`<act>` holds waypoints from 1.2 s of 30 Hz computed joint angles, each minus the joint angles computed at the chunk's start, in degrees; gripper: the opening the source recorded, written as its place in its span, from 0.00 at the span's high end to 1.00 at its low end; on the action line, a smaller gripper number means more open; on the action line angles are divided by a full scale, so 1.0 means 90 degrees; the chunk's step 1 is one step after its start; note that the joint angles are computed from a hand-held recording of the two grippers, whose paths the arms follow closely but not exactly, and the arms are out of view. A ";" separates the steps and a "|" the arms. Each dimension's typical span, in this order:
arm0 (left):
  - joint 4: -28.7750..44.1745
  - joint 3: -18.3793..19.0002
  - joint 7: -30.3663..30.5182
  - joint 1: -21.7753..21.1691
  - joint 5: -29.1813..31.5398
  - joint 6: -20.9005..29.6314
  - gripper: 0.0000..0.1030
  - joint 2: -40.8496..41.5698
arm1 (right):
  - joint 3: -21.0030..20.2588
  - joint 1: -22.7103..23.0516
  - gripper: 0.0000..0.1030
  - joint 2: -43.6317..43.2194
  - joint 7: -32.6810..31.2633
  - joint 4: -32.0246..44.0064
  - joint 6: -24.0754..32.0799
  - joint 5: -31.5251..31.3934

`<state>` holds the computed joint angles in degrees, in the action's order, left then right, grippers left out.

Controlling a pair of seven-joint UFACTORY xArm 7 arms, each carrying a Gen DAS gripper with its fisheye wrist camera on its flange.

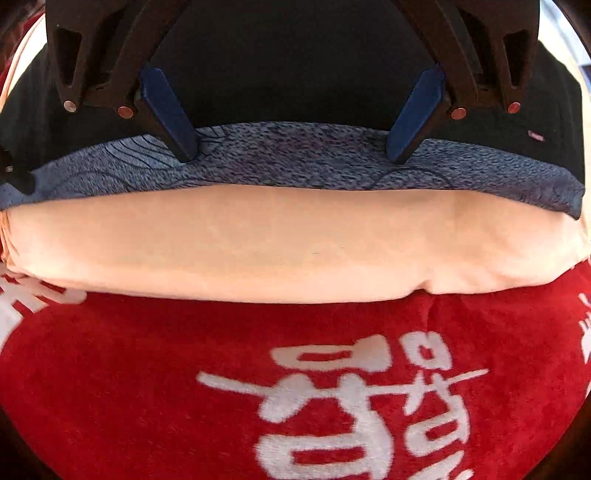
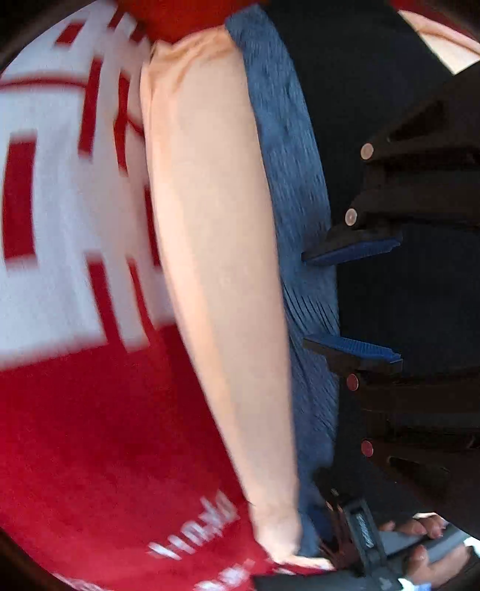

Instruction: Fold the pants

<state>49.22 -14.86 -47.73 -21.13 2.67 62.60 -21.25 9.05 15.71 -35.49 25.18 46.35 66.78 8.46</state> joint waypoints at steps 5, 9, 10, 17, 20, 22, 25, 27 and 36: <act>0.0402 -0.0100 0.0173 -0.0101 0.0066 0.0516 0.00 0.0032 | -0.0582 -0.0234 0.56 -0.1074 0.0155 -0.0369 0.0406 0.0494; 0.0732 -0.0318 0.0248 -0.0379 -0.0056 0.0737 0.00 0.0142 | -0.0959 -0.0503 0.45 -0.2506 0.0395 -0.0868 0.1180 0.0887; 0.0863 -0.0398 0.0242 -0.0470 -0.0084 0.0771 0.00 0.0219 | -0.1090 -0.0619 0.45 -0.2948 0.0536 -0.1041 0.1438 0.1001; 0.1965 -0.0820 0.0056 -0.1149 -0.0259 0.0553 0.00 0.1217 | -0.1906 -0.1802 0.41 -0.5014 0.1148 -0.1943 0.2406 0.1040; 0.2444 -0.0916 -0.0295 -0.1452 0.0089 0.0342 0.00 0.1792 | -0.2216 -0.2230 0.41 -0.5395 0.1143 -0.2172 0.2180 0.1040; 0.2348 -0.0829 -0.0487 -0.1608 0.0097 0.0132 0.00 0.1826 | -0.2260 -0.2362 0.41 -0.5491 0.1057 -0.2336 0.1955 0.1043; 0.2440 -0.0763 -0.0914 -0.1789 0.0102 0.0087 0.00 0.2153 | -0.2463 -0.2591 0.42 -0.5714 0.1002 -0.2659 0.1627 0.1152; 0.2333 -0.0736 -0.1203 -0.1892 0.0290 0.0002 0.00 0.2129 | -0.2499 -0.2631 0.41 -0.5747 0.0895 -0.2789 0.1381 0.1211; 0.2195 -0.0679 -0.1228 -0.2010 0.0417 0.0008 0.00 0.2042 | -0.2134 -0.2480 0.33 -0.5144 0.0421 -0.3038 -0.0174 0.1236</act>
<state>68.97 -20.98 -58.79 -39.22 6.43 62.67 -2.87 -10.15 -6.62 -81.79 28.97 19.01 65.21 19.59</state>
